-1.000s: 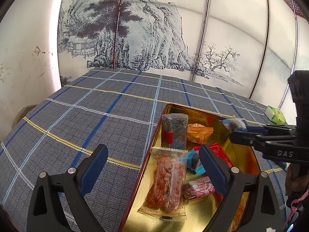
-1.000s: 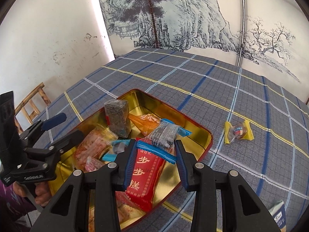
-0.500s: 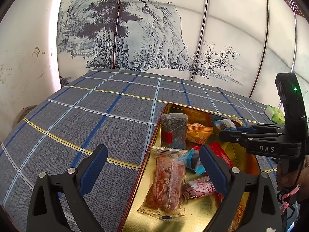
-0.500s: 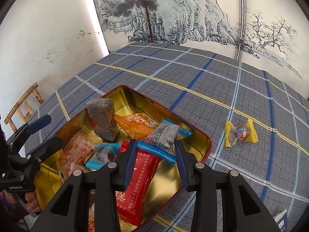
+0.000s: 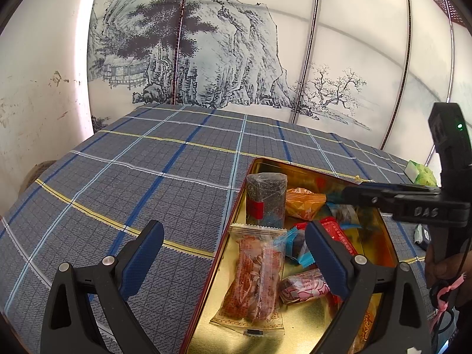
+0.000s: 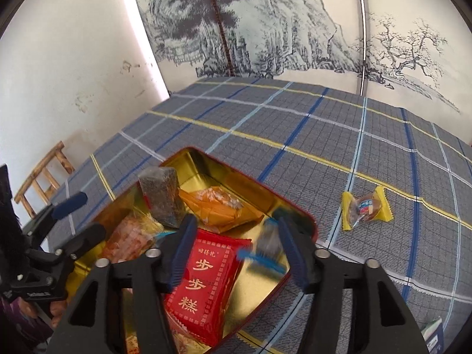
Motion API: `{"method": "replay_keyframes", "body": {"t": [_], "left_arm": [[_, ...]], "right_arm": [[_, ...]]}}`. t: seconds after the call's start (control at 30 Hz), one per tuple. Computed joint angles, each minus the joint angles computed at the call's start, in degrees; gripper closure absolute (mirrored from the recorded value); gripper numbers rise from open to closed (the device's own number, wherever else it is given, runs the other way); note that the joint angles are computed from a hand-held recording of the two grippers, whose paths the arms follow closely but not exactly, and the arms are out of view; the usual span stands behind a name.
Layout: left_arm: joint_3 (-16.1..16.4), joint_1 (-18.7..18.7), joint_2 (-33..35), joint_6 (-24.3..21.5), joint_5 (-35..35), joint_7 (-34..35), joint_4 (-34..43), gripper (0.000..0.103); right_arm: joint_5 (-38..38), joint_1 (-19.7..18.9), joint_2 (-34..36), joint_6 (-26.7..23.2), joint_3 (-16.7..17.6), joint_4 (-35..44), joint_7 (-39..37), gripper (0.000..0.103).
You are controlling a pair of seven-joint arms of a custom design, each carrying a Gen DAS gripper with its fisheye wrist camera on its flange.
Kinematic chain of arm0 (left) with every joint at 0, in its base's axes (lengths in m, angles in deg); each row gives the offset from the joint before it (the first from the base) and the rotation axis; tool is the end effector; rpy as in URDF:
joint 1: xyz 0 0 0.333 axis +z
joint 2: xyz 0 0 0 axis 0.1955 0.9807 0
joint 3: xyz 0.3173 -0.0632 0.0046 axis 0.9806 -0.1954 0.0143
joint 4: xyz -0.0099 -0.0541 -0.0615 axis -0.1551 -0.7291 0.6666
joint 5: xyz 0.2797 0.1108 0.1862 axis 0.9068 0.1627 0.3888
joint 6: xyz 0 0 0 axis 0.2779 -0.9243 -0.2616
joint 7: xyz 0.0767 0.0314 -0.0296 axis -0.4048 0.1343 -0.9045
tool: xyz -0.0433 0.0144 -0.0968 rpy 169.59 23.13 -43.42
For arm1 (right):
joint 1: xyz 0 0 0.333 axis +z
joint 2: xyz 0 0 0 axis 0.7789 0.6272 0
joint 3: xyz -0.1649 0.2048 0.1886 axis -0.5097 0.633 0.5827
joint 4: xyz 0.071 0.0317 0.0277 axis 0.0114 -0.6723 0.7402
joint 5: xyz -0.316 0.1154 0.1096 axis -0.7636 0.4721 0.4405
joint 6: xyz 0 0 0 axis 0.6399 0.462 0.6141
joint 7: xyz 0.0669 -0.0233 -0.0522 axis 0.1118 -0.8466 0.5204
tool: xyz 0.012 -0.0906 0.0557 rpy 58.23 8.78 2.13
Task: Organize snacks
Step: 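Lower the blue-edged packet into the gold tin and open the right tool, then move the right tool to the yellow-wrapped candy and grasp it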
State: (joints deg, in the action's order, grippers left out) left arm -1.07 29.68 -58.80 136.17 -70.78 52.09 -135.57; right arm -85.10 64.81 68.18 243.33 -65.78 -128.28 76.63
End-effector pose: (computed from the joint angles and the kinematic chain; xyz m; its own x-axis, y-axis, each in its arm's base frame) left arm 0.6396 -0.1791 0.4429 -0.4799 -0.8668 0.1355 -0.5488 0.1760 -0.8172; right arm 0.6106 0.1511 0.4964 0.0185 -0.9810 -0.1934 -0.7203 0.1211 -0.6830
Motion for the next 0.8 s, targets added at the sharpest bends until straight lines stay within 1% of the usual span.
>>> {"method": "replay_keyframes", "body": {"t": [0.03, 0.07, 0.1, 0.13, 0.17, 0.2, 0.23, 0.3, 0.33, 0.4, 0.5, 0.63, 0.8], "left_arm": [[0.0, 0.0, 0.0, 0.0, 0.0, 0.0, 0.0, 0.008], [0.0, 0.1, 0.0, -0.1, 0.0, 0.0, 0.1, 0.008], [0.0, 0.1, 0.0, -0.1, 0.0, 0.0, 0.1, 0.008], [-0.1, 0.1, 0.0, -0.1, 0.0, 0.0, 0.0, 0.008], [-0.1, 0.1, 0.0, 0.0, 0.0, 0.0, -0.1, 0.008], [-0.1, 0.2, 0.1, 0.0, 0.1, 0.0, 0.1, 0.008], [-0.1, 0.1, 0.1, 0.1, 0.1, 0.0, 0.0, 0.008], [-0.1, 0.1, 0.0, 0.1, 0.2, -0.1, 0.1, 0.007], [0.0, -0.1, 0.0, 0.1, 0.3, -0.2, 0.1, 0.007], [0.2, -0.2, 0.0, 0.0, 0.3, -0.3, 0.1, 0.006], [-0.1, 0.0, -0.2, 0.0, 0.2, -0.3, 0.0, 0.006], [0.0, 0.0, -0.1, -0.1, 0.2, -0.3, 0.0, 0.006], [0.1, -0.1, -0.2, -0.1, 0.1, -0.3, 0.0, 0.006]], "right_arm": [[-0.6, 0.2, -0.8, 1.3, -0.6, -1.1, 0.6, 0.039], [-3.8, 1.8, -1.7, 1.5, -2.9, -1.9, 3.4, 0.038], [-8.4, 3.6, -2.5, 0.0, -5.6, -2.1, 7.2, 0.035], [-11.8, 4.1, -3.1, -2.1, -7.0, -2.1, 10.2, 0.034], [-13.0, 3.5, -3.4, -3.5, -7.3, -2.0, 11.8, 0.034], [-12.9, 2.5, -3.9, -4.4, -7.1, -2.4, 12.8, 0.034], [-11.0, 0.8, -4.5, -4.9, -6.4, -2.8, 12.9, 0.034], [-3.5, -3.6, -4.8, -5.9, -3.9, -3.3, 9.8, 0.034], [-2.4, -4.5, -4.7, -6.6, -3.6, -3.0, 9.7, 0.034], [1.4, -6.8, -3.2, -8.9, -2.6, -1.0, 7.0, 0.033], [2.5, -7.8, -0.4, -11.1, -2.4, 2.4, 5.5, 0.031], [2.9, -8.2, 3.5, -14.7, -2.4, 8.0, 3.9, 0.028], [3.1, -8.1, 7.0, -15.7, -2.5, 11.7, 3.0, 0.025]]}}
